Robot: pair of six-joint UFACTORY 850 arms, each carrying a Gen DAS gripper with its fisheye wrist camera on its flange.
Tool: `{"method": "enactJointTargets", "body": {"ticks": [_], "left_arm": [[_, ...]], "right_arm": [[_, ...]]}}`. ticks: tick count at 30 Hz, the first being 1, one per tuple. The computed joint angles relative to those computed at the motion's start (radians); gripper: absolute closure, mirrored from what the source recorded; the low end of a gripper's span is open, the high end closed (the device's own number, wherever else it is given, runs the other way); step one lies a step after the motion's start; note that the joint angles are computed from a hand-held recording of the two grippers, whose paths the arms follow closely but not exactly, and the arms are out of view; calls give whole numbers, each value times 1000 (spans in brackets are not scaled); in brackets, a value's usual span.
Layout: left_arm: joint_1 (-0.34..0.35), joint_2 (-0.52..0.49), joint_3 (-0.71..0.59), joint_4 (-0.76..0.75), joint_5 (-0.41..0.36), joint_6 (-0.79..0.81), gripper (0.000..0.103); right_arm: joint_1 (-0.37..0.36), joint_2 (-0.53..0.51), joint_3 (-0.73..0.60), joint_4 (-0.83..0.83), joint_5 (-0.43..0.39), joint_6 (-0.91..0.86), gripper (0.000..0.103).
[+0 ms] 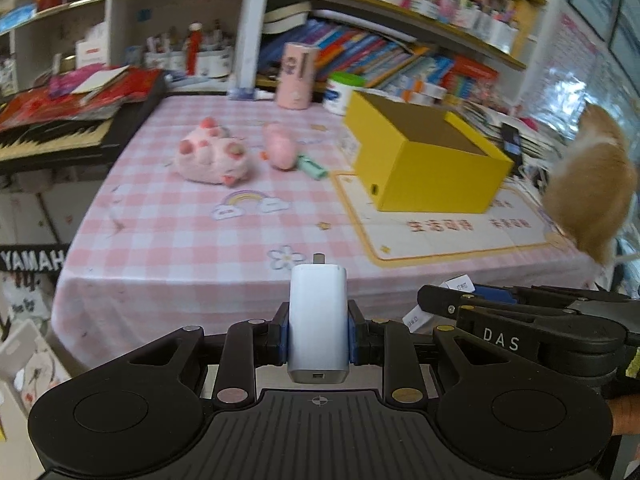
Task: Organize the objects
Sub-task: 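Carry the charger and staples box over the yellow box with both tools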
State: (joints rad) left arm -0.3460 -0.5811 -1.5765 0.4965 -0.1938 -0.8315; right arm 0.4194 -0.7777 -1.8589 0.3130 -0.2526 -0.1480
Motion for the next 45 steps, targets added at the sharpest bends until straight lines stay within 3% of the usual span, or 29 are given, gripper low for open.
{"method": "enactJointTargets", "body": {"ticks": [7, 19, 33, 45], "left_arm": [[-14, -21, -27, -331, 16, 370, 78], [-30, -93, -138, -615, -9, 695, 78], [-44, -241, -368, -701, -115, 806, 78], [-63, -425, -676, -653, -239, 768, 78]], "right_arm": [[-7, 62, 94, -239, 44, 268, 75], [-31, 96, 142, -571, 51, 636, 75], [-77, 54, 78, -586, 8, 660, 75], [-130, -24, -39, -432, -39, 495, 75]]}}
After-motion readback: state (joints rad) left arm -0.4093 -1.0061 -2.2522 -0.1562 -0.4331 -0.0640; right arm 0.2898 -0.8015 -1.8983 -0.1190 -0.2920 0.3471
